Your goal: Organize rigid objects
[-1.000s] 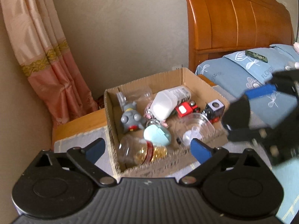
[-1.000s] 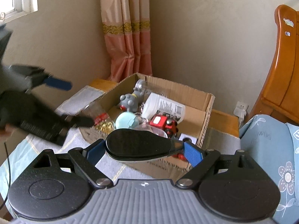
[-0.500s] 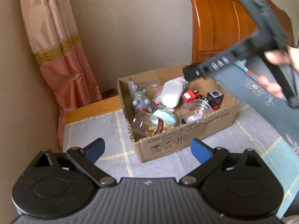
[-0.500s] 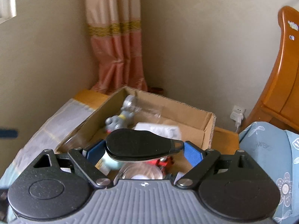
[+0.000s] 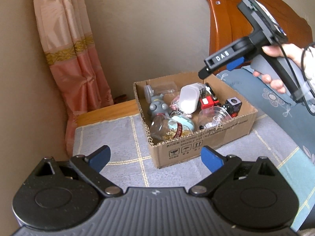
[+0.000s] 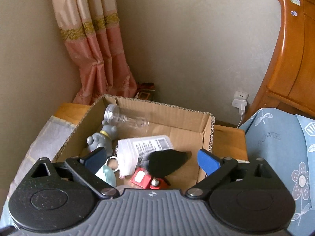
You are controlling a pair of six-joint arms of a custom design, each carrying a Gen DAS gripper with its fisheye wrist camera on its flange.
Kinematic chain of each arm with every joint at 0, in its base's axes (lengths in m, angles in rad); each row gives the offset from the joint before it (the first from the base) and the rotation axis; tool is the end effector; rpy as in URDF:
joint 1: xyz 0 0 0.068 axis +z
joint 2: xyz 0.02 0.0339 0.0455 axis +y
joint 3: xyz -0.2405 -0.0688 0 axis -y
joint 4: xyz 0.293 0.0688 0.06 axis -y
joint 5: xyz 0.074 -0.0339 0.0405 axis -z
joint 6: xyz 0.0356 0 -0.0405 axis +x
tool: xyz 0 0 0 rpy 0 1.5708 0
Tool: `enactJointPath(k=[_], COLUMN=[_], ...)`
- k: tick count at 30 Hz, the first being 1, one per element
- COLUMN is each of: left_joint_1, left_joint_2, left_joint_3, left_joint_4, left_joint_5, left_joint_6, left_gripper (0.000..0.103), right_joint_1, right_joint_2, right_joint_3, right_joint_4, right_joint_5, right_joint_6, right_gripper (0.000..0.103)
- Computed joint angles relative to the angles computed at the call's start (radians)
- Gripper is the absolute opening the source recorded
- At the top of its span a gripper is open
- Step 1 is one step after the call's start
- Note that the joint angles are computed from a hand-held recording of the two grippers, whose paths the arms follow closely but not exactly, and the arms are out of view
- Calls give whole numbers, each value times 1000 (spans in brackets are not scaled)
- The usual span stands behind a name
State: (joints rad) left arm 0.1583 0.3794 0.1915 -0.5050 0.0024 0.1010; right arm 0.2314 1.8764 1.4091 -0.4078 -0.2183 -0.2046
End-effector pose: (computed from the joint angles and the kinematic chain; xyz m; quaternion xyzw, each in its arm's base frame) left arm 0.1777 0.0283 0.1368 -0.0254 0.9048 0.0539 0.4216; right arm 0.4369 0.1109 0.1810 -0.2384 0.9044 0.1069 0.3374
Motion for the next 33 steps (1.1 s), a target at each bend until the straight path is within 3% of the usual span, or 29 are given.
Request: enactJointPath(k=[6, 13, 18, 21, 25, 33], left_joint_1=[-40, -147, -285, -356, -472, -669], left_joint_2=[-58, -119, -38, 107, 204, 99], left_joint_3=[-17, -37, -25, 16, 36, 67], left_joint_4=[-9, -30, -85, -119, -150, -341], left_joint_5=[-44, -238, -430, -450, -481, -597], left_joint_6=[-41, -161, -393, -560, -663, -811], left_gripper=[99, 101, 101, 101, 101, 101], right_joint_1=[-4, 9, 18, 30, 35, 53], right_joint_2=[-87, -346, -592, -713, -816, -1061], right_joint_3=[-77, -335, -650, -808, -904, -981], right_joint_4=[4, 36, 115, 118, 51, -68], right_joint_5=[1, 100, 178, 204, 204, 242], right_joint_6=[-11, 28, 113, 180, 219, 228], right_gripper=[103, 103, 103, 103, 103, 103])
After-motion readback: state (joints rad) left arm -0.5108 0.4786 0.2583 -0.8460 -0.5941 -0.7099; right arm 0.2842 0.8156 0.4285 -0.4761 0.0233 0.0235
